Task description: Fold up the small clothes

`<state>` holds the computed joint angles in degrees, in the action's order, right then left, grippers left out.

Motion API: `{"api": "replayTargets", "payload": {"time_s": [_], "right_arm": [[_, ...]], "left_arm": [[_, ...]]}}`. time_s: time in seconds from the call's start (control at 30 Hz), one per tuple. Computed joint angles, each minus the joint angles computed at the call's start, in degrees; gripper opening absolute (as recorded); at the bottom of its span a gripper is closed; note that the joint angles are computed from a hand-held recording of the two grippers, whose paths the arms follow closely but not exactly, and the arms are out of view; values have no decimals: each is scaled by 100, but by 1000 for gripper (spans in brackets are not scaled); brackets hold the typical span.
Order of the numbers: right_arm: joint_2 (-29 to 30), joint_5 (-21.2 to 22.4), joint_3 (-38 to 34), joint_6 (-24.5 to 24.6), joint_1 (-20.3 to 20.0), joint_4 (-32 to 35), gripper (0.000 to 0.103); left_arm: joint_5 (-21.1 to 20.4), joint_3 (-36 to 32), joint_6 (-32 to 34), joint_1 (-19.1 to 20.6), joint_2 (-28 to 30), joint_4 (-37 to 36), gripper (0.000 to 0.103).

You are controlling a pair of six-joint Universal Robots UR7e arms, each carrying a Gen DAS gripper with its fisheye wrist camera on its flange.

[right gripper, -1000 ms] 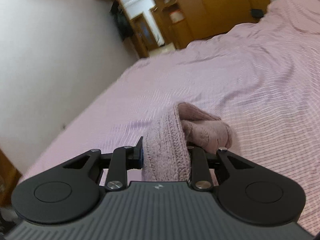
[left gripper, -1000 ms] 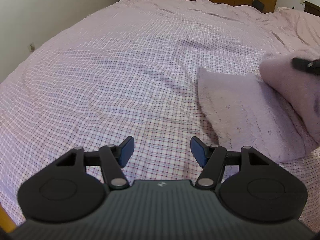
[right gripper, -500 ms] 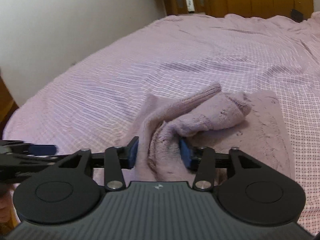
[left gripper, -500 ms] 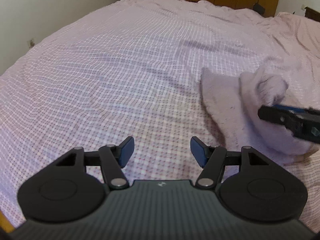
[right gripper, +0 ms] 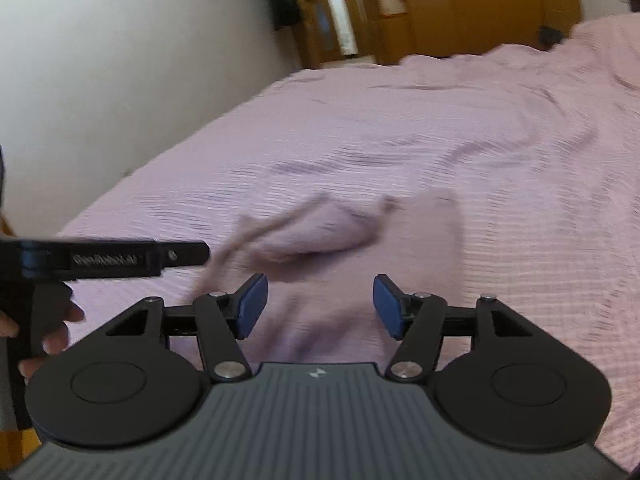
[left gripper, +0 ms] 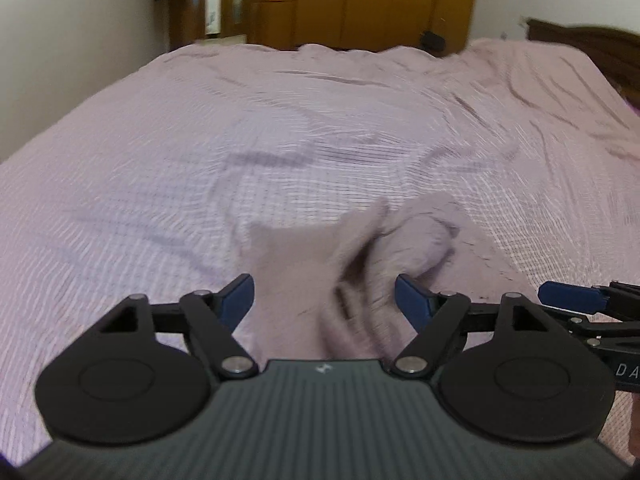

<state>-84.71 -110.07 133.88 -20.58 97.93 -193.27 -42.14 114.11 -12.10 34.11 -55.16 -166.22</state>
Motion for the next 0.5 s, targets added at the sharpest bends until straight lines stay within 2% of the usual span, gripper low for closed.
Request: {"api": "replayTargets", "payload": {"time_s": [0.07, 0.23, 0.3, 0.4, 0.43, 0.47, 0.5], "right_arm": [[-155, 58, 64, 102, -192, 26, 66], [-279, 117, 209, 257, -582, -212, 67], [-280, 185, 242, 328, -736, -280, 68], [-224, 484, 231, 410, -1001, -345, 75], [-194, 567, 218, 420, -1061, -359, 76], [-129, 667, 167, 441, -1124, -346, 77], [-112, 764, 155, 465, -1177, -326, 77]], "left_arm": [[-42, -128, 267, 23, 192, -54, 79], [341, -429, 833, 49, 773, -211, 79], [319, -484, 1063, 108, 947, -486, 79], [321, -512, 1107, 205, 1096, -709, 76], [211, -497, 1085, 259, 1113, -864, 55], [66, -515, 967, 305, 1094, -814, 26], [-103, -519, 838, 364, 1050, -760, 24]]}}
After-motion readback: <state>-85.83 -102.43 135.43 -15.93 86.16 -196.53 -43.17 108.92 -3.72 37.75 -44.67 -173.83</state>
